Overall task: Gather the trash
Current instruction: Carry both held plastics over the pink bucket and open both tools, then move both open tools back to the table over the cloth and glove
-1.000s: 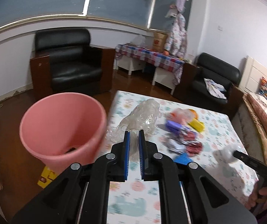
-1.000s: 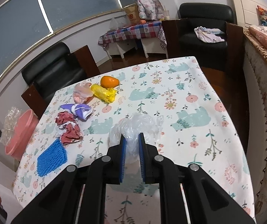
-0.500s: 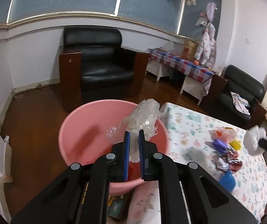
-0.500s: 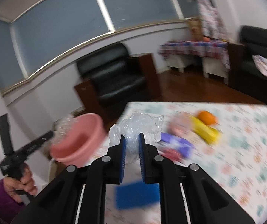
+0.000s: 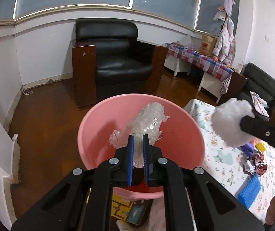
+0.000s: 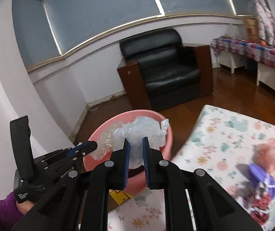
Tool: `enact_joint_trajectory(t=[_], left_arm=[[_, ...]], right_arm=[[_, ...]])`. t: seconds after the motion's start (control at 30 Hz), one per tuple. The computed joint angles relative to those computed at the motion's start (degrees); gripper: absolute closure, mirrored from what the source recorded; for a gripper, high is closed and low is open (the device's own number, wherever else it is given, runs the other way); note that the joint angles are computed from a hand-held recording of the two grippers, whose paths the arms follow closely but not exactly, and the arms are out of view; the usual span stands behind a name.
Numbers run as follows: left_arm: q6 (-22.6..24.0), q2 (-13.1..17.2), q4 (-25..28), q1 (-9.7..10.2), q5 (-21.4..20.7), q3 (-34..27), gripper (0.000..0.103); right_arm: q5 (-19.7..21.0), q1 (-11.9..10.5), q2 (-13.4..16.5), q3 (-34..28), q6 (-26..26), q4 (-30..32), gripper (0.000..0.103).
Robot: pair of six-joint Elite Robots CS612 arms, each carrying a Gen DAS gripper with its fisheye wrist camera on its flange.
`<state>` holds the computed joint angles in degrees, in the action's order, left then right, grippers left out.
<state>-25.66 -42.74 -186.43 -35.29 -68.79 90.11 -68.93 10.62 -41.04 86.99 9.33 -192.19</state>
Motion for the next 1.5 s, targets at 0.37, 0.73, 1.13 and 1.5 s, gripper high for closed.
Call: enact_joint_trajectory(t=[0.37, 0.73, 1.13, 1.5], left_arm=[[-2.11, 0.31, 3.86, 0.50, 2.20, -1.16, 0.092], [-3.34, 0.37, 5.46, 0.93, 2.44, -1.72, 0.065], [-2.60, -0.63, 2.78, 0.36, 2.41, -0.29, 0.065], [0.94, -1.36, -0.23, -1.19, 0.06, 0.14, 0.065]], right_arm=[[0.69, 1.22, 3.67, -6.04, -1.63, 6.62, 0.090], [2.56, 1.23, 4.94, -8.34, -2.12, 9.08, 0.067], [0.71, 0.90, 2.07, -3.15, -1.99, 5.74, 0.061], [-4.96, -0.95, -2.96, 6.37, 0.23, 1.27, 0.061]])
